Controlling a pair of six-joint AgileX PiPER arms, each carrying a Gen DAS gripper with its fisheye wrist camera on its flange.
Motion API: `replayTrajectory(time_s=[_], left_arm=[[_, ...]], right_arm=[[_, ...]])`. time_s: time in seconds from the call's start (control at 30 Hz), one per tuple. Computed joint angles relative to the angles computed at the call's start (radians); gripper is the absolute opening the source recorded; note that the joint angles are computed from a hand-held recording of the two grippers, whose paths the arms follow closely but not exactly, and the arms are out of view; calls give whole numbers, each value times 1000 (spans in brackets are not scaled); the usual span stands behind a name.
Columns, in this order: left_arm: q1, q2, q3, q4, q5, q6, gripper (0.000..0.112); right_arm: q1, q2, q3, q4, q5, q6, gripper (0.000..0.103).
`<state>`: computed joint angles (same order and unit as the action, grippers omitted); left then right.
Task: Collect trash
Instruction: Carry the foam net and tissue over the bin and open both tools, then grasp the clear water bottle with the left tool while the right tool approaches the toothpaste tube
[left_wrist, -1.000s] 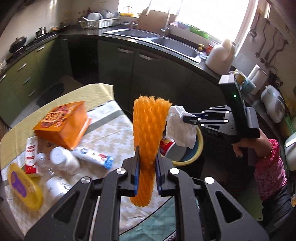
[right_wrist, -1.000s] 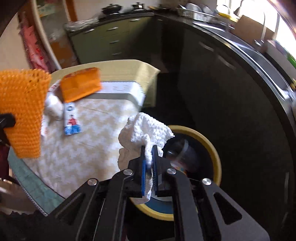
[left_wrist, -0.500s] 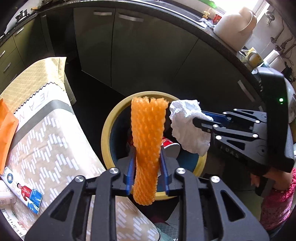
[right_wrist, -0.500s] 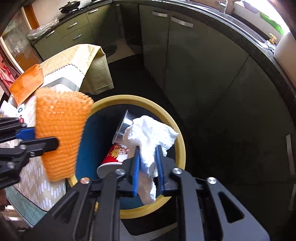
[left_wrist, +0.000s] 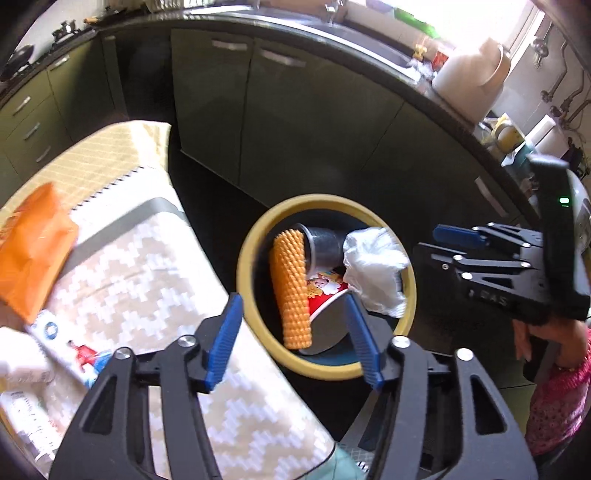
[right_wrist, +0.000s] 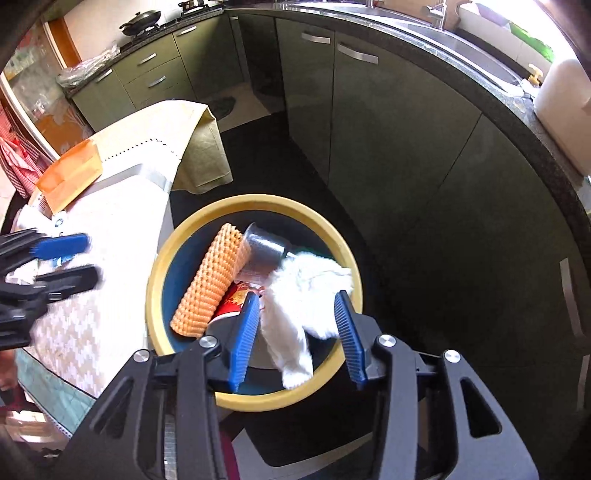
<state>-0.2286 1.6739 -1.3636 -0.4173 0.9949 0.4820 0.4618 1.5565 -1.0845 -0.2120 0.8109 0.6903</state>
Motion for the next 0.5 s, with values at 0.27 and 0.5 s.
replayTrajectory(time_s=[0.27, 0.5], left_arm=[[368, -214, 8, -34, 161, 176, 83], [661, -166, -78, 76, 210, 184, 93]], right_arm=[[95, -29, -47, -58, 28, 78, 48], [207, 81, -267, -47, 77, 13, 54]])
